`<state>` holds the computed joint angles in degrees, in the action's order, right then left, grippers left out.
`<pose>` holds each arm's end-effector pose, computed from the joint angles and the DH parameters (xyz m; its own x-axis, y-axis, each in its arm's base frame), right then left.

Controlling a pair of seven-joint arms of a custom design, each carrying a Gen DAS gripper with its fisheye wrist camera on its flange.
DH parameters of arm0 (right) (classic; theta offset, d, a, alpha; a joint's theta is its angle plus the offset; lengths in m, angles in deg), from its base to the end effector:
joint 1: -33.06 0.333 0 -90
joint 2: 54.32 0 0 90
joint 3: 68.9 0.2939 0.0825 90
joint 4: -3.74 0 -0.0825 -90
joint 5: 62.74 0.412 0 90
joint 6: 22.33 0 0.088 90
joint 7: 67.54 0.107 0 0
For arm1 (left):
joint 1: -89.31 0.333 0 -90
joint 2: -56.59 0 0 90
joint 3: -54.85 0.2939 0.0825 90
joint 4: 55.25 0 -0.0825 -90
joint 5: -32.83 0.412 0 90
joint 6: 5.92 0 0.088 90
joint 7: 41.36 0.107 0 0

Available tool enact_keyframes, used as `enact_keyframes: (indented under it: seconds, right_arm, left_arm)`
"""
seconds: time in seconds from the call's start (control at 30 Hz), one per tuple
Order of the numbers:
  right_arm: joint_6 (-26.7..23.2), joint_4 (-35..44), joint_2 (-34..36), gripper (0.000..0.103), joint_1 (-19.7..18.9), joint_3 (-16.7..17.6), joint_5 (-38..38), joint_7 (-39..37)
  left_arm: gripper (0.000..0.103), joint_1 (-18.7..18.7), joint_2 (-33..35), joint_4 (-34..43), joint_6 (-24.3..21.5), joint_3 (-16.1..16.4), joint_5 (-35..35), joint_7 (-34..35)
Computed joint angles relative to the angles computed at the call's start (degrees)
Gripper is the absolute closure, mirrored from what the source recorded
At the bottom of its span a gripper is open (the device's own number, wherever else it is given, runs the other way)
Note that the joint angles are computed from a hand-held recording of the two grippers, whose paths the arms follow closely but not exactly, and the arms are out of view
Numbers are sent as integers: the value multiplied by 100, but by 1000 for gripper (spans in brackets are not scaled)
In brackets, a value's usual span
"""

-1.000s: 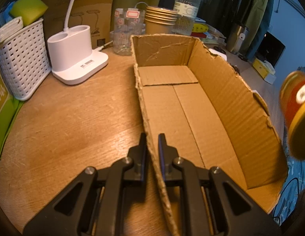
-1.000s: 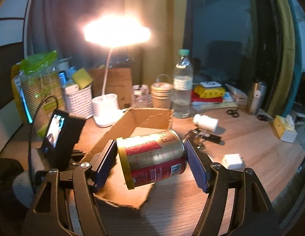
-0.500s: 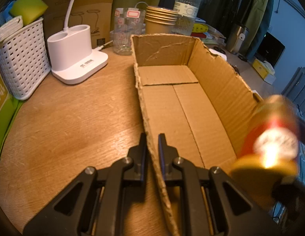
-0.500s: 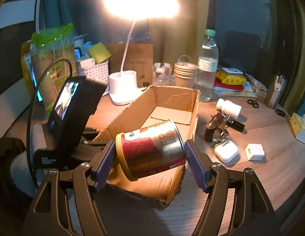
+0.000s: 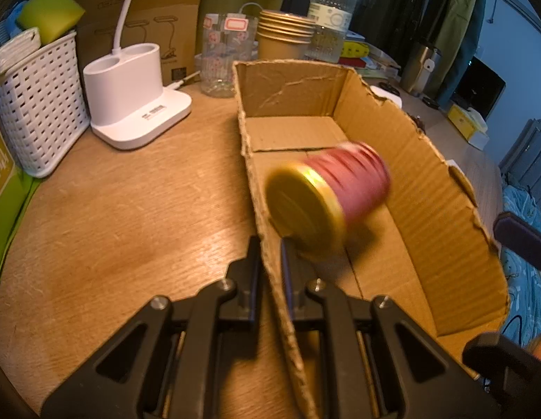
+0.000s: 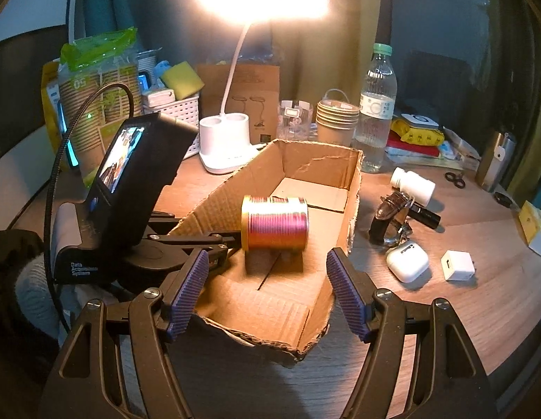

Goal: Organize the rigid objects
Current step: 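Carry the can into the box and release it with the right gripper, then move the right gripper to the white earbud case and grasp it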

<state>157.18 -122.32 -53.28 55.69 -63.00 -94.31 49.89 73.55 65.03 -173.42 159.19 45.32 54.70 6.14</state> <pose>0.5027 0.3250 0.4370 0.5119 -0.8571 0.0581 -0.5001 -0.3523 -0.7911 0.5685 -0.2892 0.4016 -0.0883 -0.9787 0.1856 -0.7894 -0.0448 -0.6122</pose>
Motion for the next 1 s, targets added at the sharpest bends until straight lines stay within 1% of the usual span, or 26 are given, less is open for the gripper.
enact_keyframes:
  seconds: [0.17, 0.3, 0.4, 0.53, 0.63, 0.73, 0.93, 1.0]
  right_arm:
    - [60, -43, -21, 30, -16, 21, 255, -217]
    - [108, -38, -27, 30, -37, -19, 63, -5]
    - [141, -23, -44, 30, -79, -73, -327, 397]
    - [138, 46, -68, 30, -206, -144, -1167, 1289]
    - [151, 75, -94, 30, -313, -159, -1592, 1767]
    - [117, 150, -120, 30, -443, -168, -2267, 2456]
    - [-16, 212, -153, 30, -662, -173, -2921, 3237]
    - [-41, 224, -140, 30, -714, -188, -2989, 3355]
  left_arm:
    - [92, -1, 2, 0, 2, 2, 2, -2]
    - [92, 2, 2, -2, 6, 1, -5, 7]
    - [92, -3, 3, 1, 3, 2, -2, 0]
    - [92, 1, 4, -1, 6, 3, -8, 12]
    - [91, -1, 3, -2, 9, 2, -12, 8]
    - [91, -1, 5, 0, 8, 1, -16, 10]
    - [91, 3, 4, -3, 12, 3, -16, 19]
    - [91, 0, 6, 0, 11, 3, -15, 16]
